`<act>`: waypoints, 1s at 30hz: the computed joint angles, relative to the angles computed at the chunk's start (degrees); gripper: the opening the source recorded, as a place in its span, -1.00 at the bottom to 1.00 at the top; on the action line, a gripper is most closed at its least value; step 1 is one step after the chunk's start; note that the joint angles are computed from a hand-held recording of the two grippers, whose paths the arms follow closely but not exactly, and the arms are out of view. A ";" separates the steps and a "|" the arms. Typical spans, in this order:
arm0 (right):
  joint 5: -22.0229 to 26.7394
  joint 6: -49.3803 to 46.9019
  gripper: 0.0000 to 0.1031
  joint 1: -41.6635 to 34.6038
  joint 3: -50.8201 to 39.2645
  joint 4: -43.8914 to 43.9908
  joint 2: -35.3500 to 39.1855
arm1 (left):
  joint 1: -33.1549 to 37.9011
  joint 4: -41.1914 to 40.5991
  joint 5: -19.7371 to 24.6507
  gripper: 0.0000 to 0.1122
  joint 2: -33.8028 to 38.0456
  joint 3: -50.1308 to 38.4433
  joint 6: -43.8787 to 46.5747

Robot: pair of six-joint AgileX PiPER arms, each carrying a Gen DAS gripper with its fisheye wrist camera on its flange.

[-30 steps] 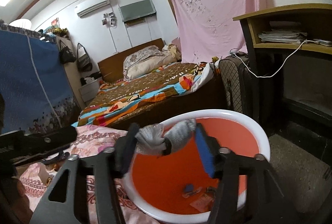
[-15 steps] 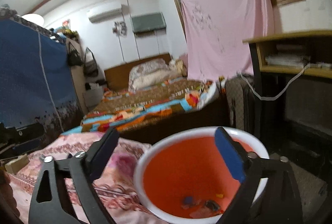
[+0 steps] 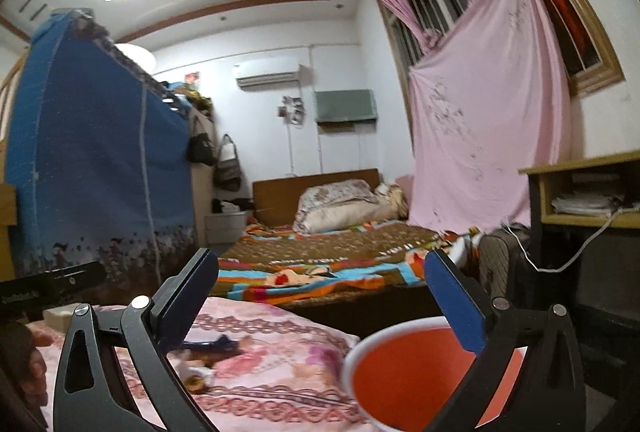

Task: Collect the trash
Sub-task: 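Move both tools back over the bedspread toward the remaining trash, then grasp the brown nut shell with the right gripper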

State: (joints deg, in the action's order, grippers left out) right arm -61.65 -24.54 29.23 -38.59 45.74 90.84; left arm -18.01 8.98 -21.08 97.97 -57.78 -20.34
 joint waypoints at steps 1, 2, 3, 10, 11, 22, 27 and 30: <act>-0.33 -0.85 1.00 1.01 -0.32 0.49 0.25 | 0.57 -0.65 -0.76 0.64 -0.54 1.11 1.04; -0.63 -1.29 1.00 1.70 -0.47 0.50 0.49 | 1.16 -2.05 -1.99 0.64 -1.16 2.61 2.88; -1.24 -1.86 1.00 2.88 -0.69 0.91 0.89 | 1.58 -2.52 -2.54 0.64 -1.68 3.42 3.69; -3.22 -5.91 1.00 7.92 -2.53 0.02 3.54 | 5.06 -5.78 -8.25 0.64 -4.44 9.12 9.18; -3.25 -6.65 1.00 8.46 -3.02 0.16 3.94 | 5.81 -5.77 -9.42 0.64 -4.71 9.99 9.74; -0.06 -13.93 1.00 11.05 -9.58 2.32 9.51 | 8.71 -4.24 -13.54 0.64 -4.69 12.81 12.53; 8.28 -16.97 1.00 8.58 -12.12 4.28 9.67 | 8.71 -3.13 -12.45 0.64 -3.70 11.93 12.09; 14.74 -17.08 1.00 5.67 -13.12 4.70 9.30 | 9.02 -0.76 -10.91 0.64 -3.01 10.60 10.37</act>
